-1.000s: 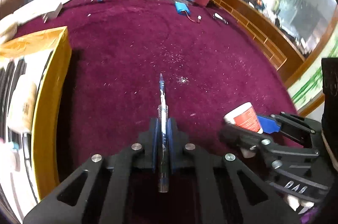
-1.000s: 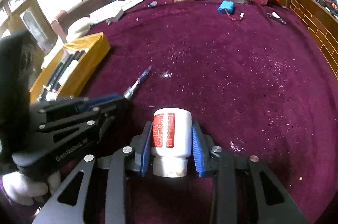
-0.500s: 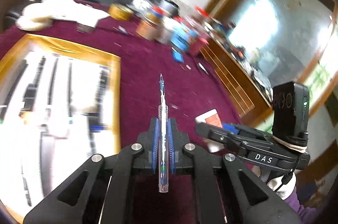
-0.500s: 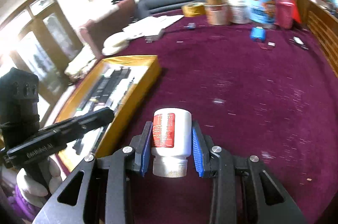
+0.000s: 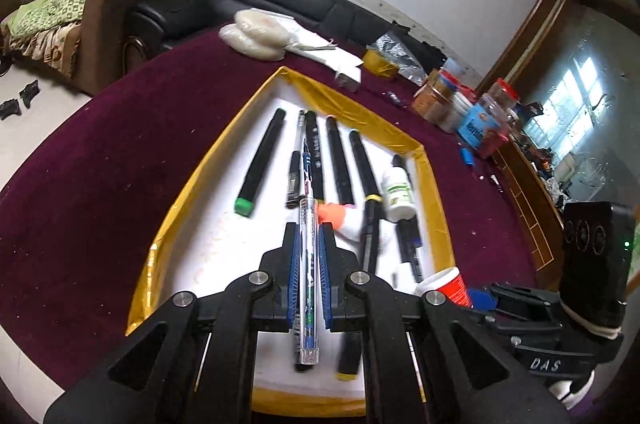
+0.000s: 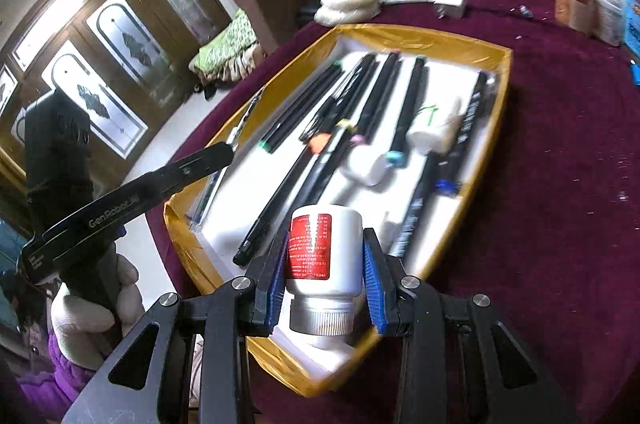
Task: Organize rigid objects
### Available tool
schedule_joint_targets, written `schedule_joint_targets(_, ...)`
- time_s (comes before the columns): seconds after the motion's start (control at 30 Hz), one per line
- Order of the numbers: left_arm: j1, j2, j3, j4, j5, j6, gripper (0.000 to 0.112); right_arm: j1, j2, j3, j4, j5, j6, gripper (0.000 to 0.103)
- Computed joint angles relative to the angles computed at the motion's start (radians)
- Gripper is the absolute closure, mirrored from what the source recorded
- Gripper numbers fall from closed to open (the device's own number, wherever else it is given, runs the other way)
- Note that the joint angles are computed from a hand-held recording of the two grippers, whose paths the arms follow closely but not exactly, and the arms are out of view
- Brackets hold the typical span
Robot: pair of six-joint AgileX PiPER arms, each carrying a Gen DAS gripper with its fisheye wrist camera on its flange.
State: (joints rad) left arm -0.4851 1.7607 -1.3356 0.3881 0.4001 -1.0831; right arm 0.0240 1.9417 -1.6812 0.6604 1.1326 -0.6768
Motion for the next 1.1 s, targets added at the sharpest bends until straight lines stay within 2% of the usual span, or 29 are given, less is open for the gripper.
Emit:
schedule_joint_targets(0.17,0.001,0.018,0.006,-0.011,-0.004,-0.006,0.104,0.064,0.025,-0.006,-0.026,-0.028,0.074,0.071)
schedule_joint_targets(0.23,-0.004,0.011,0.016,0.014,-0.005,-0.035,0.098,0.078,0.017,0.014,-0.049,-0.063,0.080,0.071)
schedule_joint_targets(0.3,-0.008,0.010,0.011,0.054,0.010,-0.069,0.075,0.098,-0.009,0.057,-0.073,-0.127,0.073,0.071)
schedule_joint_targets(0.33,-0.015,0.001,0.017,0.089,0.007,-0.098,0.072,0.110,-0.026,0.081,-0.091,-0.163,0.072,0.071)
schedule_joint_targets(0.4,-0.035,-0.004,0.003,0.174,0.042,-0.165,0.055,0.143,-0.071,0.145,-0.152,-0.274,0.087,0.069)
schedule_joint_targets(0.53,-0.086,-0.020,-0.016,0.362,0.118,-0.304,0.051,0.130,-0.164,0.289,-0.084,-0.445,0.012,0.063)
schedule_joint_targets(0.6,-0.131,-0.030,-0.032,0.486,0.202,-0.398,0.048,0.111,-0.194,0.345,-0.007,-0.511,-0.048,0.063)
schedule_joint_targets(0.63,-0.171,-0.026,-0.053,0.565,0.294,-0.454,0.046,0.094,-0.215,0.374,0.043,-0.529,-0.090,0.063)
schedule_joint_targets(0.67,-0.216,-0.023,-0.068,0.654,0.394,-0.509,0.040,0.080,-0.231,0.401,0.090,-0.557,-0.127,0.063)
schedule_joint_targets(0.7,-0.264,-0.020,-0.083,0.739,0.494,-0.559,0.026,0.074,-0.243,0.418,0.104,-0.584,-0.136,0.063)
schedule_joint_targets(0.73,-0.309,-0.012,-0.111,0.794,0.594,-0.592,0.019,0.067,-0.254,0.431,0.110,-0.605,-0.137,0.063)
schedule_joint_targets(0.77,-0.348,-0.014,-0.120,0.850,0.661,-0.635,0.009,0.052,-0.264,0.441,0.134,-0.612,-0.158,0.063)
schedule_joint_targets(0.8,-0.380,-0.028,-0.106,0.911,0.689,-0.693,0.009,0.041,-0.275,0.450,0.162,-0.611,-0.181,0.062)
schedule_joint_targets(0.87,-0.388,-0.052,-0.079,0.960,0.653,-0.751,0.009,0.018,-0.289,0.468,0.224,-0.618,-0.237,0.061)
schedule_joint_targets(0.93,-0.336,-0.060,-0.105,0.856,0.528,-0.658,0.009,0.013,-0.296,0.473,0.223,-0.619,-0.240,0.059)
schedule_joint_targets(0.97,-0.313,-0.047,-0.136,0.780,0.511,-0.608,0.009,0.010,-0.296,0.467,0.208,-0.607,-0.228,0.059)
schedule_joint_targets(1.1,-0.336,0.014,-0.214,0.748,0.645,-0.568,0.009,0.012,-0.307,0.466,0.160,-0.573,-0.212,0.058)
